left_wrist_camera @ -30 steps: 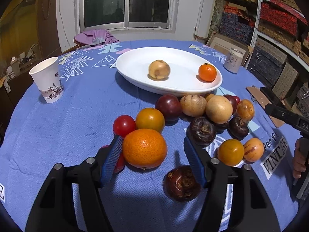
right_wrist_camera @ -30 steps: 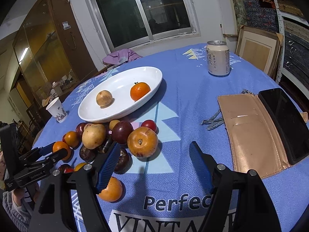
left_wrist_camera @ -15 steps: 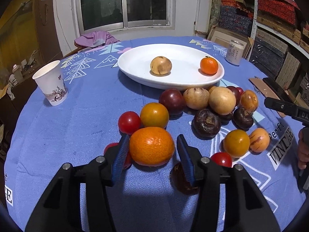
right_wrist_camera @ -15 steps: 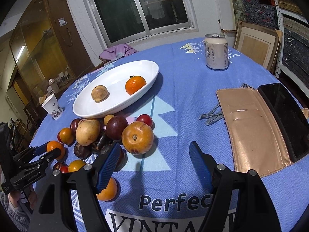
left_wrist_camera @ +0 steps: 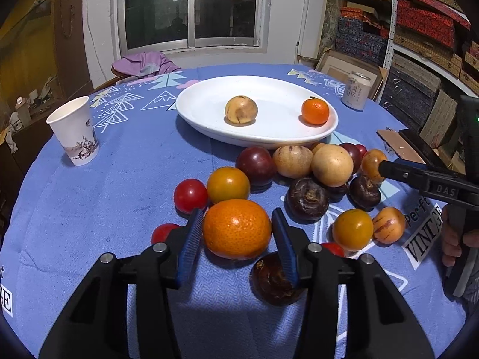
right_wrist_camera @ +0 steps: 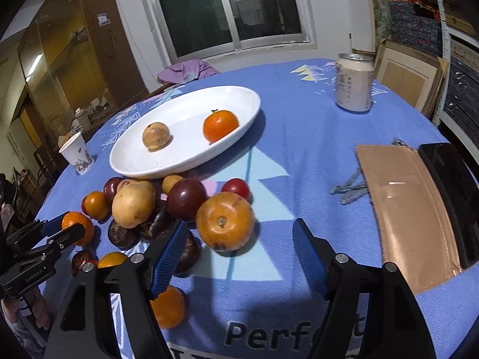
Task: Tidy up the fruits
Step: 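Grasp the large tangerine with the left tool while the right tool grasps the brown pear, then place the tangerine on the plate while the right tool places the brown pear there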
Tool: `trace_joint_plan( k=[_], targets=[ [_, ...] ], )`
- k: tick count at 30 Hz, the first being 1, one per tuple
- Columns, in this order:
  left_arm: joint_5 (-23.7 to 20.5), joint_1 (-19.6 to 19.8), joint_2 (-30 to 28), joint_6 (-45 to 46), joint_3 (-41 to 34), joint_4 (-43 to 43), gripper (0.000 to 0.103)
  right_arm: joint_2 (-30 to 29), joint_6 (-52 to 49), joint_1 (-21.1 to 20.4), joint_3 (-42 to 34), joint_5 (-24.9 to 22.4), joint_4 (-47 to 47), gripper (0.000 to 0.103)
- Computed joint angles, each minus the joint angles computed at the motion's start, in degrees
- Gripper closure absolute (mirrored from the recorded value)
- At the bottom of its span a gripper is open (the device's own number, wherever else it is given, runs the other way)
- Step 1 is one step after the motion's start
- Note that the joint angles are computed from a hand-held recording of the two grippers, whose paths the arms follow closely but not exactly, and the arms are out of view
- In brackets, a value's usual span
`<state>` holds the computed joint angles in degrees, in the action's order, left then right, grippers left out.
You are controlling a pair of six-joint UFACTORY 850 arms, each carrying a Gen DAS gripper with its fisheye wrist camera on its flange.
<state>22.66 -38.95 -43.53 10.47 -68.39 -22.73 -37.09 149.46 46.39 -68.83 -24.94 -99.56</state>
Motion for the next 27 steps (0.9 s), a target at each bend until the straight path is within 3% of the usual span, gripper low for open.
trace_joint_plan(
  k=[1,3,9,15,18,23,27],
  targets=[
    [-0.2,0.0,-0.1,-0.3,-0.1,0.3,0.056,-0.3,-0.3,-0.3,-0.4,1.3,0.0,0.041],
    [-0.5,0.2,-0.2,-1.0,-0.3,1.0,0.056,-0.7,3.5,-1.2,-0.5,4.3,-3.7,0.060],
    [-0.2,0.6,-0.1,-4.8,0.1,4.0,0.056,-0.1,12.9,-1.6,0.7,4.7,-11.9,0.061],
    [3.9,0.8,2.4,-7.6,2.7,5.2,0.056,3.4,16.8,-0.1,4.5,-3.3,-14.7,0.061],
    [3.5,1.4,3.7,-8.4,2.2,5.8,0.056,5.3,20.4,-0.7,5.6,-4.4,-18.2,0.061],
    [-1.9,2.8,2.0,-1.3,-5.8,-0.3,0.056,5.4,10.4,-3.7,0.0,-2.4,-13.6,0.061],
    [-6.6,4.1,-3.1,3.6,-16.1,-5.3,0.056,1.1,0.9,-6.2,-8.8,0.5,-8.5,0.061]
  ],
)
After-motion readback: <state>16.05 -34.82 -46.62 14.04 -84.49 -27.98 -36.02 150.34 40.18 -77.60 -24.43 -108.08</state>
